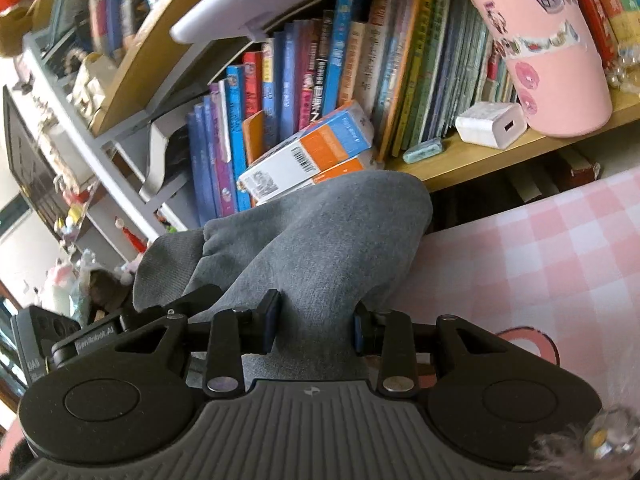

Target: Fold clothes

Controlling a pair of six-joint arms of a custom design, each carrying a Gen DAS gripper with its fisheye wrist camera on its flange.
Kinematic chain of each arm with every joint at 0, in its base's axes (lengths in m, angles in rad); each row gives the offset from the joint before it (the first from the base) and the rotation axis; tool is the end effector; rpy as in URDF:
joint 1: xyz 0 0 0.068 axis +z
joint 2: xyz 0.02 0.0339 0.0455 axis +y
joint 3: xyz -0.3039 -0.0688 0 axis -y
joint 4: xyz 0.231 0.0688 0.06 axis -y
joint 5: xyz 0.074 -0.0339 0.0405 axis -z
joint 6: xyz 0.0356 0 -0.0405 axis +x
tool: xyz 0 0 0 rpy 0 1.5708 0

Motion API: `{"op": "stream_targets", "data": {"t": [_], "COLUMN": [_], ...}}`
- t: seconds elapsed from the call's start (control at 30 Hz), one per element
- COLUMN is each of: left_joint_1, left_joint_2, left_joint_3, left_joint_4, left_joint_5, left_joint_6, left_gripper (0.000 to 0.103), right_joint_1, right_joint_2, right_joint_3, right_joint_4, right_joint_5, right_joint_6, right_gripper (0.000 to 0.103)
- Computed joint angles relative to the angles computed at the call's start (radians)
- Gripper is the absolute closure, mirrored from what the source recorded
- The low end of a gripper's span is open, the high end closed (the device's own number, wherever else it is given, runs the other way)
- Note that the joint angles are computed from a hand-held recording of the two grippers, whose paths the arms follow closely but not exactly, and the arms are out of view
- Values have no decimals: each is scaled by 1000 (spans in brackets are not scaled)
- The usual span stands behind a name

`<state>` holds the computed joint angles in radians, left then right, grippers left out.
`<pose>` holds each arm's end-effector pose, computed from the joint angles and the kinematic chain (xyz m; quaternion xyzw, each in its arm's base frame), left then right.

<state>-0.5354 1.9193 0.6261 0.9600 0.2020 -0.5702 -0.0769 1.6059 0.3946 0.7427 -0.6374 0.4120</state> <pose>0.2954 -0.1835 0.1578 0.0444 0.8113 -0.3729 0.4480 0.2605 0.0012 0.1757 0.0366 0.8247 0.3461 0.4458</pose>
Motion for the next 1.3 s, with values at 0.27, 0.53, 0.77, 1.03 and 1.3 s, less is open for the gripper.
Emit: {"op": "stream_targets", "data": {"t": [0.27, 0.53, 0.77, 1.03, 1.3], "left_joint_1": [62, 55, 54, -22, -199], "left_joint_2": [83, 74, 34, -106, -234], "left_joint_3": [56, 40, -94, -291, -419], "left_joint_4": [-10, 7, 214, 298, 270], "left_joint_5": [71, 41, -33, -179, -352], "left_joint_6": [-111, -111, -108, -43, -8], "left_gripper": [36, 20, 14, 13, 11], "right_joint_1": [-63, -49, -64, -74, 75], "right_joint_2": [185, 192, 107, -85, -484], "right_joint_3": [40, 14, -64, -242, -351], "right_joint_4": [132, 176, 200, 224, -63], "right_joint_5": [-129, -72, -18, 29, 180], "right_joint_6": [168, 166, 141, 107, 62], "right_gripper": [60, 37, 31, 29, 28]}}
